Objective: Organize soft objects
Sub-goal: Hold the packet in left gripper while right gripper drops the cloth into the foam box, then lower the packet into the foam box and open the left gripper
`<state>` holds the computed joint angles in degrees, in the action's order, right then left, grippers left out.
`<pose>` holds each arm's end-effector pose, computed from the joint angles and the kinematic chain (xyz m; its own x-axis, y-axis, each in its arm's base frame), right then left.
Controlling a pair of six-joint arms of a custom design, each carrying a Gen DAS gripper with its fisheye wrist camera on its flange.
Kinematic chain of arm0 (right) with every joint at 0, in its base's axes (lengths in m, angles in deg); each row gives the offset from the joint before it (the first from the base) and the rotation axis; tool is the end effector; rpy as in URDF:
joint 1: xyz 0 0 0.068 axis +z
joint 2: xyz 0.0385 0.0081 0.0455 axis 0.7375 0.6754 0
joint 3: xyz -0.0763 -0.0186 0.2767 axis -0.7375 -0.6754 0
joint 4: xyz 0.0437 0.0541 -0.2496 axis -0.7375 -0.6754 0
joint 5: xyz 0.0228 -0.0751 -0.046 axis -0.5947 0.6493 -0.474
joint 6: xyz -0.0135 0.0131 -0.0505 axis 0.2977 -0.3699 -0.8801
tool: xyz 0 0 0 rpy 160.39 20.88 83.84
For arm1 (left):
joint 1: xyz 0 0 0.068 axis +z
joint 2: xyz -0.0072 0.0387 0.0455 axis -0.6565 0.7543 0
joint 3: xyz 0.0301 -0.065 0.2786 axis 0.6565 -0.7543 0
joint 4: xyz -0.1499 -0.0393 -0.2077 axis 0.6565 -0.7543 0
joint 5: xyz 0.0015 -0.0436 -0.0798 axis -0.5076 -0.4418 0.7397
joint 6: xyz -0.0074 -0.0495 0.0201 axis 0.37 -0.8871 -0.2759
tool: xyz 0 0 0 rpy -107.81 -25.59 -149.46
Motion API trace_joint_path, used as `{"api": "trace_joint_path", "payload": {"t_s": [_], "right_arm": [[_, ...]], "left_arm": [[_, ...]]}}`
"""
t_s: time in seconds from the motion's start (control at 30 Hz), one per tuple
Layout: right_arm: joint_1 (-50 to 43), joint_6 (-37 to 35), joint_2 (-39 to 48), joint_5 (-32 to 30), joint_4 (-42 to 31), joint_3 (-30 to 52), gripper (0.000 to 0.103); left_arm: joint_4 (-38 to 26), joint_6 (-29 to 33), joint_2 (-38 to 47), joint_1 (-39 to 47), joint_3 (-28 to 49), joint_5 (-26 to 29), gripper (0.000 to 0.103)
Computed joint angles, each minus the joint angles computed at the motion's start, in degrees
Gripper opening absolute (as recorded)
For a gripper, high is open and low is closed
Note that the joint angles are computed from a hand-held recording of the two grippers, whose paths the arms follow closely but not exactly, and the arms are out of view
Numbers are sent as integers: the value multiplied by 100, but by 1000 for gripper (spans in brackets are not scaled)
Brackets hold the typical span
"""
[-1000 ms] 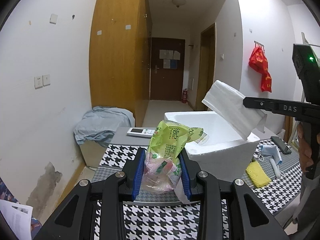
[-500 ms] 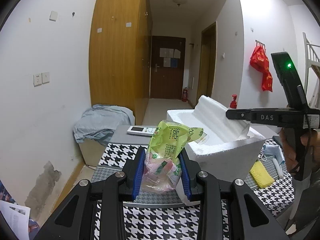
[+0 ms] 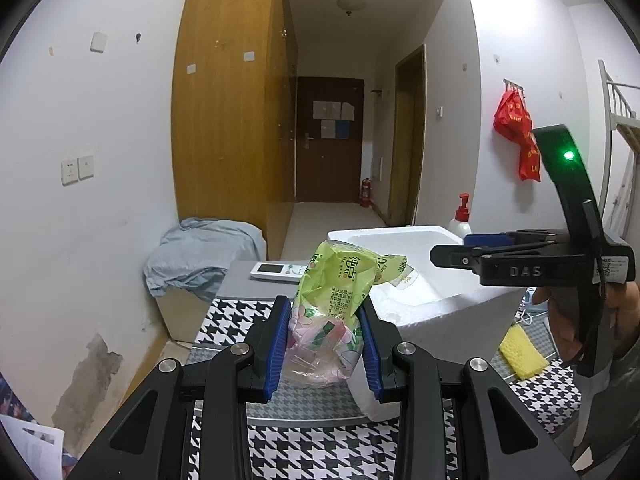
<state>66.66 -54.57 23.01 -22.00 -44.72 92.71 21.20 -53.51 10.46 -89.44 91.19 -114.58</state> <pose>0.3834 0.1460 0.2224 -0.4573 -0.3314 -0.8253 -0.6594 0.7490 0.0646 0.2276 -0.2160 0.1636 -0.3802 -0.0665 -0.9225 -0.1175 0.9928 -0.0231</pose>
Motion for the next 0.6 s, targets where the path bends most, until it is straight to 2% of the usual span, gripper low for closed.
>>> {"api": "trace_joint_path", "payload": {"t_s": [0.03,0.17,0.4,0.6], "right_arm": [[-26,21,-41,-46,79,-60,75],[-95,-12,-152,-173,150,-198,86],[-217,-47,-406,-276,368,-550,87],[-355,-108,-720,-251,504,-883,87]], "left_arm": [[-7,20,2,25,21,56,35],[-83,95,12,111,139,212,35],[-118,353,168,258,437,604,35],[-285,599,301,280,788,667,35]]}}
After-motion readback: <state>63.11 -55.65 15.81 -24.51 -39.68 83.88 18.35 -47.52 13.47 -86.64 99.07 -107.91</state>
